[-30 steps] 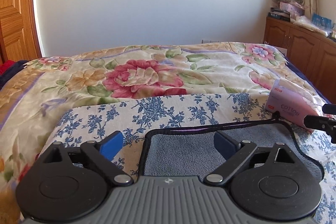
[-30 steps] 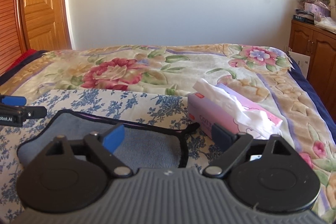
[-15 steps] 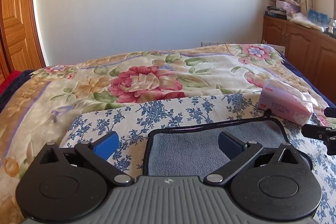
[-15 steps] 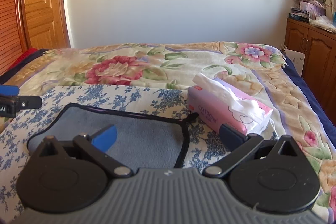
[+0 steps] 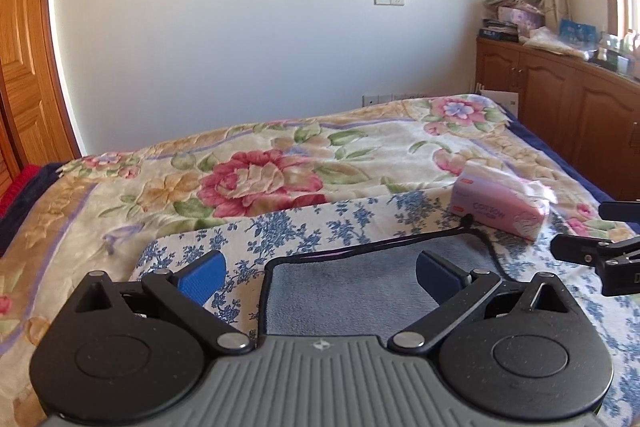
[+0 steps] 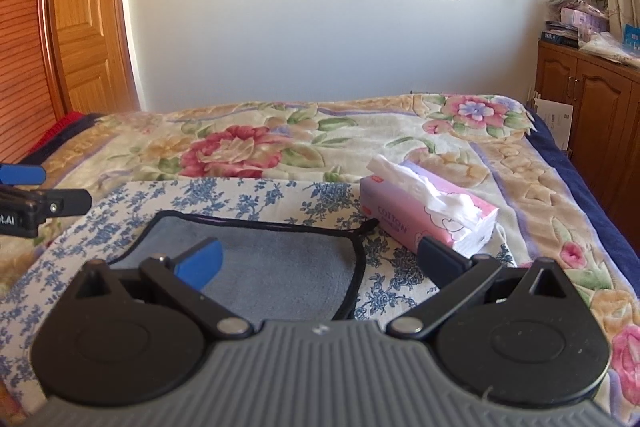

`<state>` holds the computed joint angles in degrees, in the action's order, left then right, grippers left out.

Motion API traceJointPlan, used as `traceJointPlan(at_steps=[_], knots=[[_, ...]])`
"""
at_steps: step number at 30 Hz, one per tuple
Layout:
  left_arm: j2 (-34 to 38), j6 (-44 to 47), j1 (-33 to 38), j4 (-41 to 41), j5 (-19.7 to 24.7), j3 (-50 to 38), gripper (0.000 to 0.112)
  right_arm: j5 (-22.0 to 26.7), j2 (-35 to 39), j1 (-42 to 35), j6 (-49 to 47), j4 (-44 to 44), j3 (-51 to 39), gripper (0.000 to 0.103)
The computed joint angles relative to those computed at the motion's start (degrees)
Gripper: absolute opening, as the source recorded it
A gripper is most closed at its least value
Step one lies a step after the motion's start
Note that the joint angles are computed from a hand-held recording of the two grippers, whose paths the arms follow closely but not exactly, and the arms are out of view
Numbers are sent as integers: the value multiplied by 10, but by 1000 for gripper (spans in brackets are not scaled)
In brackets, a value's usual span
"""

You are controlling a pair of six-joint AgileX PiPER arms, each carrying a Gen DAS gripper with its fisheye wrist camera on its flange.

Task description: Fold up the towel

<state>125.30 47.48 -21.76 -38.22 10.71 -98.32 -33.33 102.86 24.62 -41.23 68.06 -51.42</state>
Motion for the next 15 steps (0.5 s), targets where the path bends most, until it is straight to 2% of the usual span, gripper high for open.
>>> traceJointPlan(at_steps=[4, 15], knots=[[-41, 58, -4, -60, -7, 45, 103, -15, -29, 21, -25, 32, 14, 103], [-155, 148, -12, -155, -25, 166, 103, -65, -104, 91, -88, 132, 52, 103]])
